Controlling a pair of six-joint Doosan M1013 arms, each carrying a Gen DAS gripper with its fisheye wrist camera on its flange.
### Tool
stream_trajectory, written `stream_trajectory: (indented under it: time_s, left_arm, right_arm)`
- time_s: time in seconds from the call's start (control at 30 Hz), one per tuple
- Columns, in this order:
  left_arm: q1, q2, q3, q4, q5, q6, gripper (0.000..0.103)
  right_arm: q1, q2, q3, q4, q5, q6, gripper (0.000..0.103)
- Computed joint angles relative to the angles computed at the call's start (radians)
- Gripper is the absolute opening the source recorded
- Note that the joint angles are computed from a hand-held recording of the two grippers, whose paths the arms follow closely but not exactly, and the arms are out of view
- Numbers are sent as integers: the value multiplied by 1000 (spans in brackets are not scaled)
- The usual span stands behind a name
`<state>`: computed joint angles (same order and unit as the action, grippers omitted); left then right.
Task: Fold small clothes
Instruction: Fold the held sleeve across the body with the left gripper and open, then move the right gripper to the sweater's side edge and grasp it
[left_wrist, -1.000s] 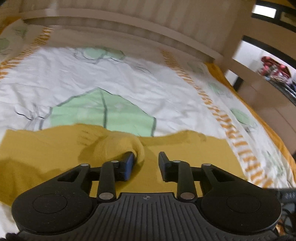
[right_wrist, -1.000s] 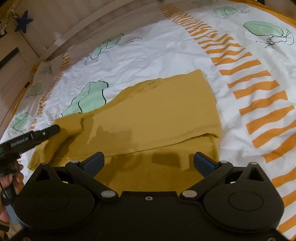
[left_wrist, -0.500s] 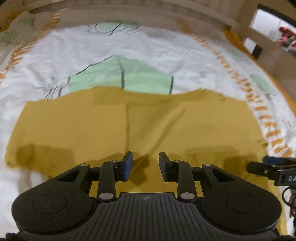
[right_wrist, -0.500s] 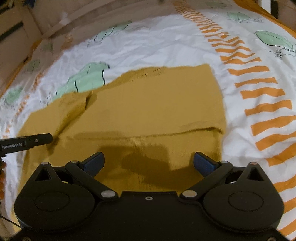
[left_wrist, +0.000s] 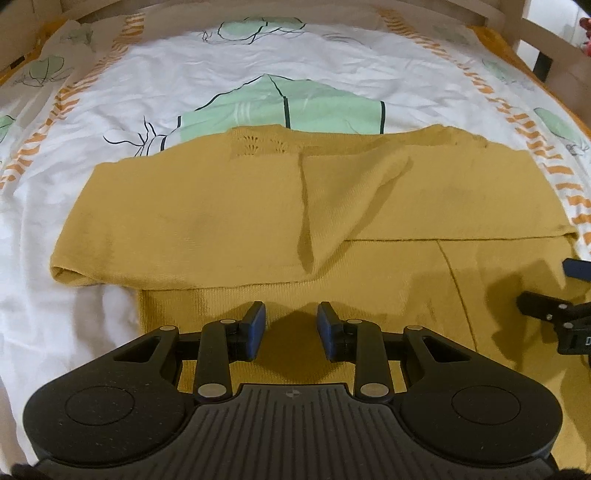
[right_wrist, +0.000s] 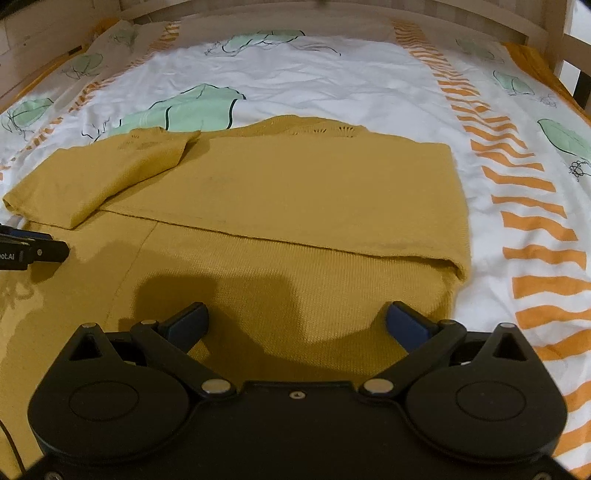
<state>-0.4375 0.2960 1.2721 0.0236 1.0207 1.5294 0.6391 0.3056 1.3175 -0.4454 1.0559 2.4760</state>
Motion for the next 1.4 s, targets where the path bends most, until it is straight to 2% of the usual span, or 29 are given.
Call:
stream_trajectory:
  time_s: [0.2, 0.33, 0.4, 0.47, 0.53, 0.6, 0.7, 0.77, 0.93, 1.13, 1.23, 1.27, 1.4]
  left_arm:
    - [-34, -15, 36, 119, -30, -113, 39]
    - [-49, -11, 30, 169, -3, -175, 43]
    - [-46, -4, 15, 154, 16, -115, 43]
    - [-38, 9, -10, 129, 49, -74, 43]
    - [-27, 14, -27, 111, 73, -112, 43]
    - [-24, 12, -37, 147, 83, -170, 43]
    - [-27, 2, -36, 257, 55, -235, 43]
    - [-21, 2, -47, 297, 55, -267, 43]
    - [12, 13, -96, 294, 78, -297, 43]
    - [40, 30, -133, 275, 103, -331, 43]
    - [61, 36, -150, 206, 118, -329, 43]
    - [69, 38, -156, 176, 123, -326, 43]
    - [94, 39, -168, 88, 137, -329, 43]
  right_arm:
    - [1, -15, 33, -13, -51, 17, 103]
    - [4, -18, 38, -14, -56, -20, 103]
    - [0, -14, 22, 8, -36, -42, 103]
    - [1, -7, -3, 19, 2, -40, 99]
    - [10, -2, -25, -8, 17, -38, 84]
    - [21, 6, -47, -45, 14, -28, 83]
    - [30, 42, -115, -71, 25, -34, 83]
    - [34, 80, -178, -76, 31, -62, 75]
    - [40, 198, -358, -70, 55, -112, 74]
    - [51, 350, -580, -55, 167, -201, 74]
    - [52, 389, -625, -48, 231, -214, 72]
    - [51, 393, -626, -50, 249, -222, 69]
    - [52, 355, -557, -118, 287, -199, 67]
